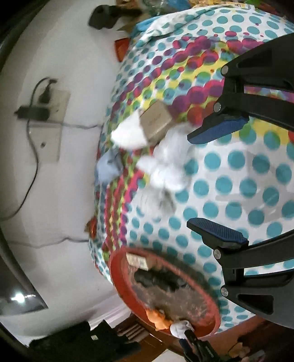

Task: Organize objects
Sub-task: 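Grasp the clear plastic bag bundle with the right gripper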

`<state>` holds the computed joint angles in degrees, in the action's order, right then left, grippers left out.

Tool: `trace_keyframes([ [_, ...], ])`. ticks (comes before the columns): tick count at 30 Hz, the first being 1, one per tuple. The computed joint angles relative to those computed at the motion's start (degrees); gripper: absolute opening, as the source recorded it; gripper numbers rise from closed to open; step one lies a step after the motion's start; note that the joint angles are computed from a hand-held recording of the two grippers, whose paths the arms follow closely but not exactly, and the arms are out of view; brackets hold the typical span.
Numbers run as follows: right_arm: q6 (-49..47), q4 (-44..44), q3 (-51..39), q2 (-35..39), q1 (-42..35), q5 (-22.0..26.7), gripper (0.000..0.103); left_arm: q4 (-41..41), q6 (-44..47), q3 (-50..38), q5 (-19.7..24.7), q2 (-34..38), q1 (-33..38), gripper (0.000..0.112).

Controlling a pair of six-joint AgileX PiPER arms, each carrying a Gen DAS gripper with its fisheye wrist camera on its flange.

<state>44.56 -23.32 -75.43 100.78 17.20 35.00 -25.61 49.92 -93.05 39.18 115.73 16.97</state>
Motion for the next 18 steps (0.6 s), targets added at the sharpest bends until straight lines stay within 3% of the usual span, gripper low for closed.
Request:
trace_keyframes([
  [3, -3.6, 1.6, 1.7, -0.1, -2.5, -2.1, 0.063, -0.4, 0.8, 0.5, -0.2, -0.2, -0.2, 0.058],
  [9, -9.7, 1.1, 2.3, 1.9, -4.3, -5.9, 0.043, 2.2, 0.2, 2.5, -3.2, -0.7, -1.5, 0.062],
  [18, -12.7, 1.0, -4.1, 8.5, -6.6, -5.2, 0.040, 1.6, 0.9, 2.3, -2.9, -0.6, -1.3, 0.062],
])
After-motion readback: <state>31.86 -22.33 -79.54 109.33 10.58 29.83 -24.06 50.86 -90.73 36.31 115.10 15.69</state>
